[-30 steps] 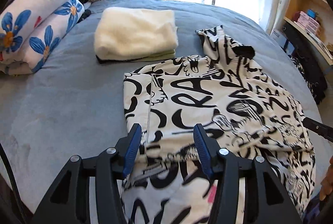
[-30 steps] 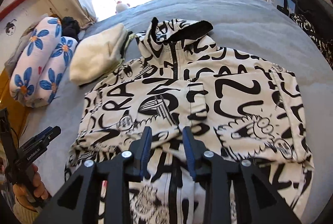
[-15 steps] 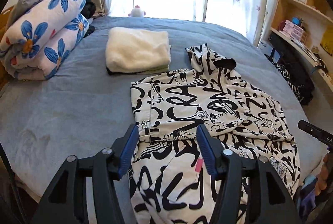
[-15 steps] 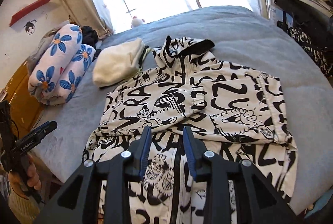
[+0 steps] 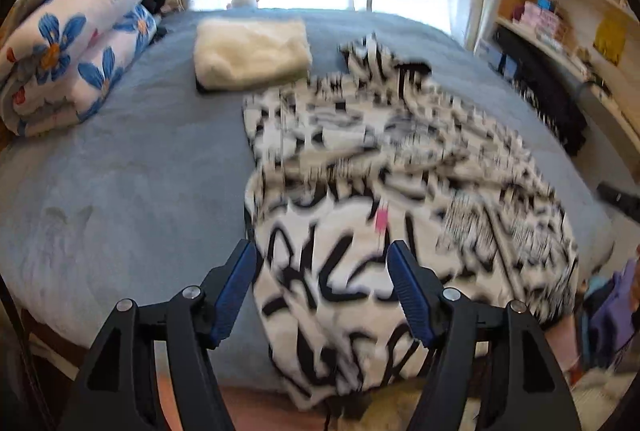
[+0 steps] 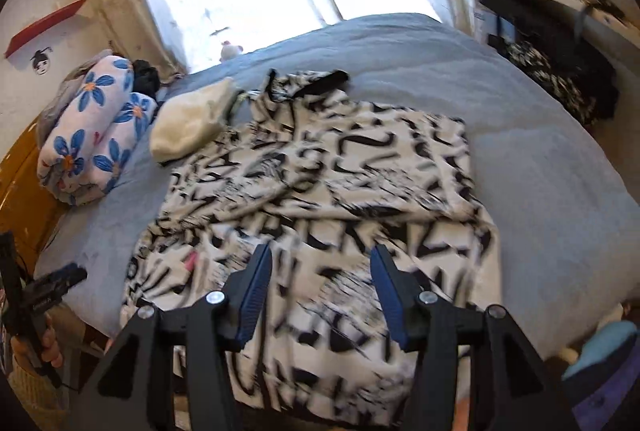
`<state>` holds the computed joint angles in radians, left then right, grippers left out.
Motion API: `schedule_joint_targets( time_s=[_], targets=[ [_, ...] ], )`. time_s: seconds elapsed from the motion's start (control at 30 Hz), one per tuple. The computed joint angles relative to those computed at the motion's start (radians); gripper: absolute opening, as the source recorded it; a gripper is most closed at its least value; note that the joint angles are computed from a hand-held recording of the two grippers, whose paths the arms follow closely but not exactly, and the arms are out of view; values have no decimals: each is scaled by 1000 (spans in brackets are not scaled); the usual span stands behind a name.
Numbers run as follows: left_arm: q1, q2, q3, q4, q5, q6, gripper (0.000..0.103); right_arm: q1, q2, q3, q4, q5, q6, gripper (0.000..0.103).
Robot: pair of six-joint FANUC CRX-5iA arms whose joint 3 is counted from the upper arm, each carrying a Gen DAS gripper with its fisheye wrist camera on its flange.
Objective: Fold large clothes
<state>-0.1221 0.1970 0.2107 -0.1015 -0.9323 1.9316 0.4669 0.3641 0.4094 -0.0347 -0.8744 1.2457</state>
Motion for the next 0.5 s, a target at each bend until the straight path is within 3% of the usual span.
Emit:
schedule_joint_targets(
  time_s=[0.2,0.5],
  targets=[
    [40,13,-125,90,-18,-61,67,-48,-25,-98,33,-17,-9,51],
    [132,17,-305,343,58,-198,68,-174,12,-140,-180,-133,66,51]
  ],
)
